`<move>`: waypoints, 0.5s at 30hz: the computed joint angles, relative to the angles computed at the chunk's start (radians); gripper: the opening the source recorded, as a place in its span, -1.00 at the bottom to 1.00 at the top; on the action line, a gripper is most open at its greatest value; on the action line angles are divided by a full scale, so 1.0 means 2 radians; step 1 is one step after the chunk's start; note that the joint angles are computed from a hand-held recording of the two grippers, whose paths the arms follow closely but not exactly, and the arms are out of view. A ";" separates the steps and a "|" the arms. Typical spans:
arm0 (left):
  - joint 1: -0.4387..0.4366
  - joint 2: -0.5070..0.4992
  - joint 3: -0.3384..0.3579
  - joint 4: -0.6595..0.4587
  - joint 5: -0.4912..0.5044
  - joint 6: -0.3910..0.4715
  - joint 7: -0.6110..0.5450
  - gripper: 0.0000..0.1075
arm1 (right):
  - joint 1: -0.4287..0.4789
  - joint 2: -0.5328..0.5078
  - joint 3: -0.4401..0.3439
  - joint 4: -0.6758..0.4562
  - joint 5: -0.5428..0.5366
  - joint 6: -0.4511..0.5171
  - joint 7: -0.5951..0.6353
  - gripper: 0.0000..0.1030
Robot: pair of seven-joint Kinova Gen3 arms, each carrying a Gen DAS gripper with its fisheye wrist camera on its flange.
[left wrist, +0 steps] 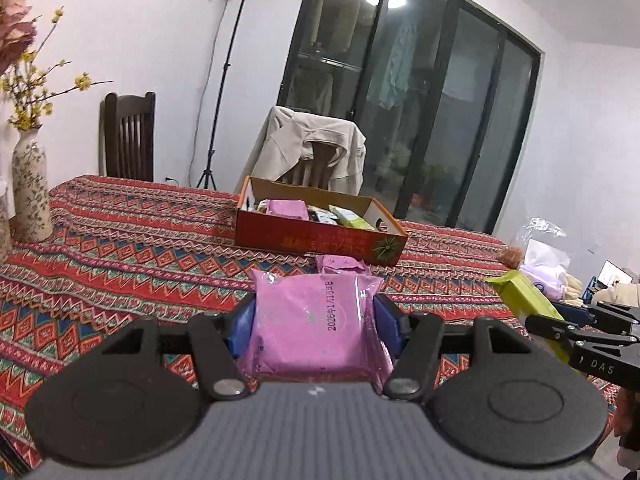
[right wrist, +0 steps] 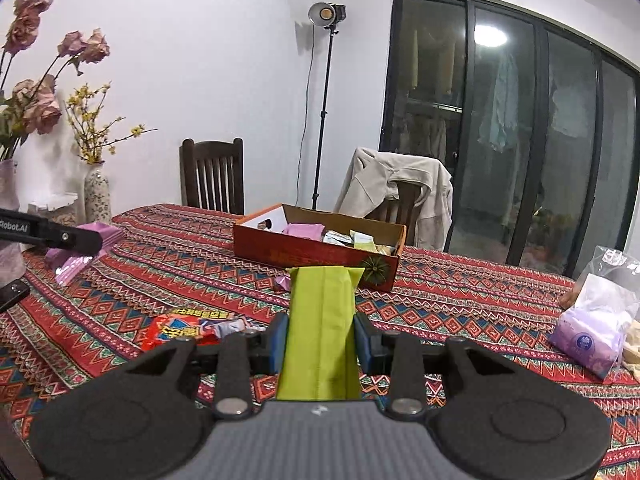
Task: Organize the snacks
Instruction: 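Carry the pink packet and green bar over the cardboard box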
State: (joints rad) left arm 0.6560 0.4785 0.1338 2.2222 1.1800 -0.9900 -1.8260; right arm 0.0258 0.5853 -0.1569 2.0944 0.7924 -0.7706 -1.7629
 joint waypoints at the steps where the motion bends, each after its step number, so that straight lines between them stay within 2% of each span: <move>1: -0.007 -0.003 -0.001 0.000 -0.011 0.008 -0.001 0.16 | 0.001 0.000 -0.002 -0.003 0.003 0.002 -0.002 -0.34; 5: -0.045 -0.020 -0.023 -0.019 -0.072 0.082 -0.008 0.16 | 0.030 0.003 -0.041 -0.032 0.044 0.036 -0.030 -0.34; 7: -0.075 -0.027 -0.026 -0.038 -0.102 0.123 -0.012 0.16 | 0.015 0.002 -0.026 -0.053 0.066 0.043 -0.064 -0.34; 8: -0.081 -0.026 -0.037 -0.054 -0.108 0.143 -0.024 0.16 | 0.008 0.004 -0.020 -0.068 0.084 0.048 -0.084 -0.34; 10: -0.085 -0.023 -0.064 -0.086 -0.111 0.181 -0.049 0.16 | 0.014 0.014 -0.034 -0.108 0.124 0.063 -0.125 -0.34; 12: -0.116 -0.018 -0.066 -0.122 -0.126 0.222 -0.064 0.16 | 0.021 0.029 -0.053 -0.154 0.164 0.077 -0.166 -0.34; 13: -0.130 -0.013 -0.068 -0.144 -0.125 0.242 -0.073 0.16 | 0.014 0.034 -0.051 -0.178 0.176 0.084 -0.186 -0.34; 15: -0.172 0.004 -0.059 -0.190 -0.145 0.281 -0.079 0.16 | -0.020 0.047 -0.019 -0.224 0.179 0.082 -0.227 -0.34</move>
